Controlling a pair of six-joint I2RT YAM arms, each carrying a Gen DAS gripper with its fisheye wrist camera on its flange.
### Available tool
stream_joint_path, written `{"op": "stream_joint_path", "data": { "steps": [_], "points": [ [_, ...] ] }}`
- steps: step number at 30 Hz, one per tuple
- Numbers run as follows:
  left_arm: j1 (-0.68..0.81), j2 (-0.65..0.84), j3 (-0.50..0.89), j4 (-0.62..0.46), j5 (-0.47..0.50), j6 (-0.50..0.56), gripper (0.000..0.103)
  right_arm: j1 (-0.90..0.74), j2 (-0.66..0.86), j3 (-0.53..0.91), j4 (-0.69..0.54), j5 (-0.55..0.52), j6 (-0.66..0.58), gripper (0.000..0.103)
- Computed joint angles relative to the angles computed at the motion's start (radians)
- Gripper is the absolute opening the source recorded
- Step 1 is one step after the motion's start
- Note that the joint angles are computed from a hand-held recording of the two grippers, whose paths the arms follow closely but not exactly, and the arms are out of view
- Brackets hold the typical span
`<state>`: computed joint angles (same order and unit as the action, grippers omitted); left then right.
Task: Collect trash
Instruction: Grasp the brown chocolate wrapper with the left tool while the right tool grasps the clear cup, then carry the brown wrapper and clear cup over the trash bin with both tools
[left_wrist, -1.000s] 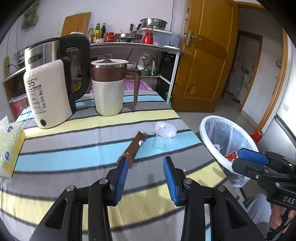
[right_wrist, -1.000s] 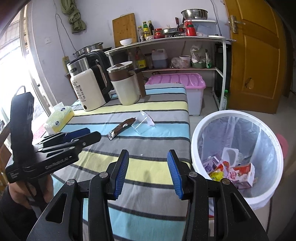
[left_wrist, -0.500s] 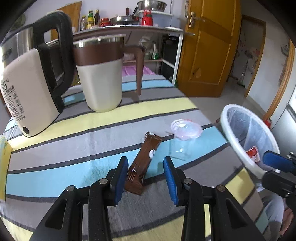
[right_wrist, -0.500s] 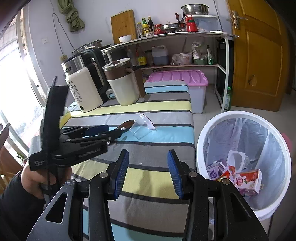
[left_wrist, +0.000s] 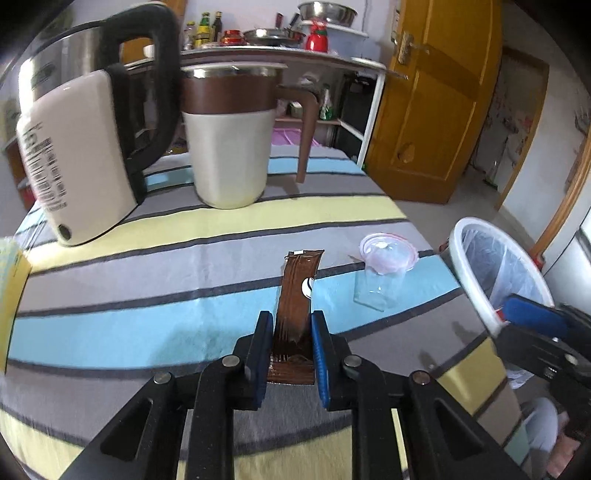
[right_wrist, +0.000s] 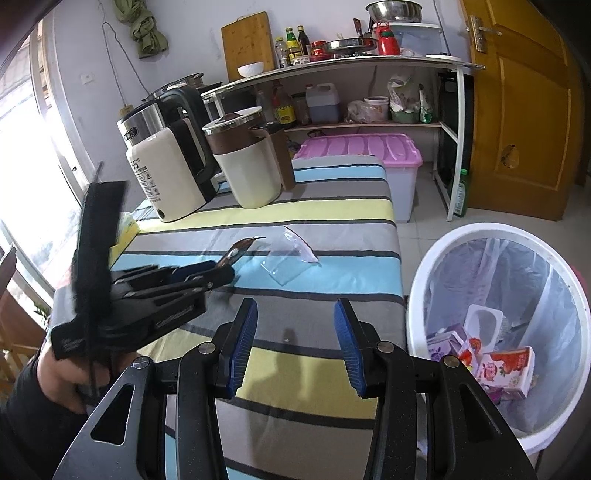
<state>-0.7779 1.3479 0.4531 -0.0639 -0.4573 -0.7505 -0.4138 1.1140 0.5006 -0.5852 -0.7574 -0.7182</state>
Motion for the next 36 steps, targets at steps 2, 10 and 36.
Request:
{"op": "stream_joint_path", "data": {
  "steps": [2,10,36],
  "points": [
    [-0.019,-0.057,-0.024,-0.021,-0.02,-0.025,0.021,0.035,0.003,-0.001,0.024,0.011,0.04,0.044],
    [-0.089,-0.266,-0.101,-0.134,-0.093,-0.126,0.021,0.205,0.069,-0.006,0.175,0.086,0.231,0.044],
    [-0.046,-0.391,-0.206,-0.122,-0.056,-0.156,0.021,0.42,0.336,0.075,0.454,0.3,0.48,0.032]
  ]
}}
